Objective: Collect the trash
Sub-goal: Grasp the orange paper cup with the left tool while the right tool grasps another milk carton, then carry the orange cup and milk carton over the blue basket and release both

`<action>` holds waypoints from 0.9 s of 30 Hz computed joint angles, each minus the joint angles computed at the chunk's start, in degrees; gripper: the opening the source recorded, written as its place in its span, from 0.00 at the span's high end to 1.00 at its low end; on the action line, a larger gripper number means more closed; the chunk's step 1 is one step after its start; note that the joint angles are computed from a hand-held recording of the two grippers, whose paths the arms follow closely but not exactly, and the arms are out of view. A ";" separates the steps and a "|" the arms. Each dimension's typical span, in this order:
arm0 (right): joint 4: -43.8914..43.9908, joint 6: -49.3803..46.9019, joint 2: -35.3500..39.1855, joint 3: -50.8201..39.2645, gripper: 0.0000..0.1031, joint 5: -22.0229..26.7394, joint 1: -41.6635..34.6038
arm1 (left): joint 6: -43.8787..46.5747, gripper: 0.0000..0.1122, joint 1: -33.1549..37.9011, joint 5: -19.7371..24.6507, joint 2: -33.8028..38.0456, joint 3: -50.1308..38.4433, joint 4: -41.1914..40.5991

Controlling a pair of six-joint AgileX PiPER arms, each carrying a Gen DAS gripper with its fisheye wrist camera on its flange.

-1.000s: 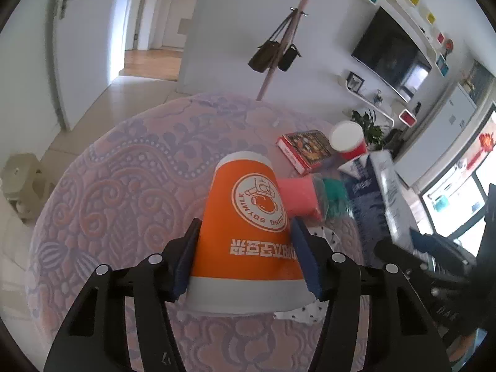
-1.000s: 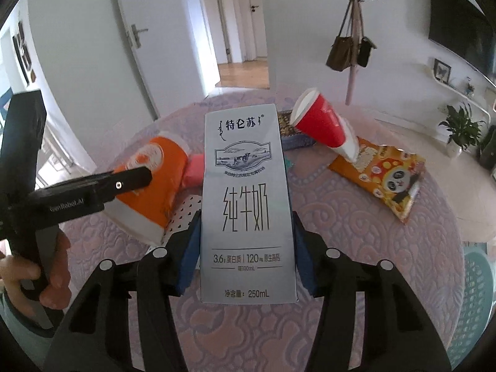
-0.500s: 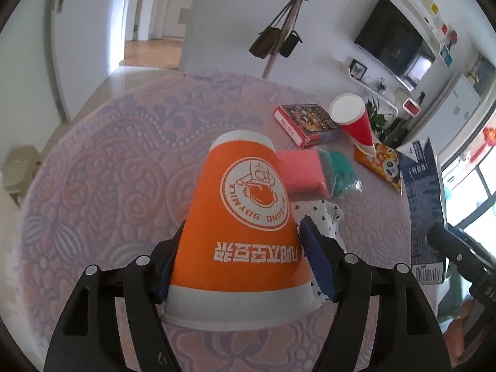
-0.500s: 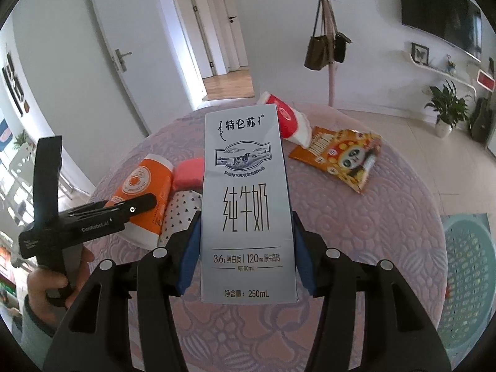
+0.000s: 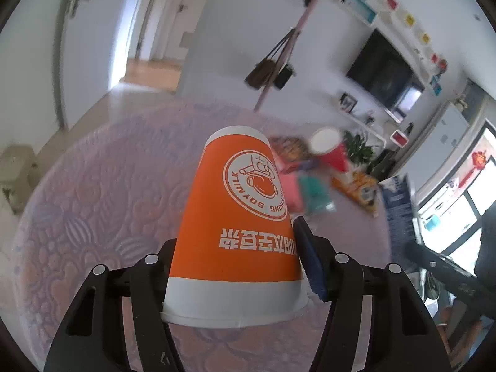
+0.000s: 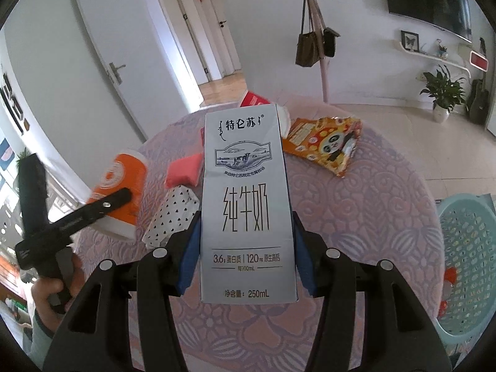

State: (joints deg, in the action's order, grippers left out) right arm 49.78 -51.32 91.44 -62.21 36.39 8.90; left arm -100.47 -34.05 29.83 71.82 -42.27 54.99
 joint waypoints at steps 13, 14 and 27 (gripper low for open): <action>-0.88 -0.30 -8.56 3.38 0.51 -6.24 -12.87 | 12.52 0.47 -11.27 5.40 14.73 -25.57 -1.71; -0.76 -0.56 -8.81 3.44 0.51 -6.48 -14.32 | 14.17 0.47 -11.57 5.07 16.77 -28.09 -2.75; -2.96 2.41 -0.25 -2.63 0.51 -3.91 -34.25 | 51.31 0.46 -13.39 9.35 49.55 -73.64 -29.69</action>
State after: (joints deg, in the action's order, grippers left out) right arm 46.81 -48.91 91.20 -64.84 32.48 -25.35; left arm -49.16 -47.44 39.18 121.37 -115.91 25.30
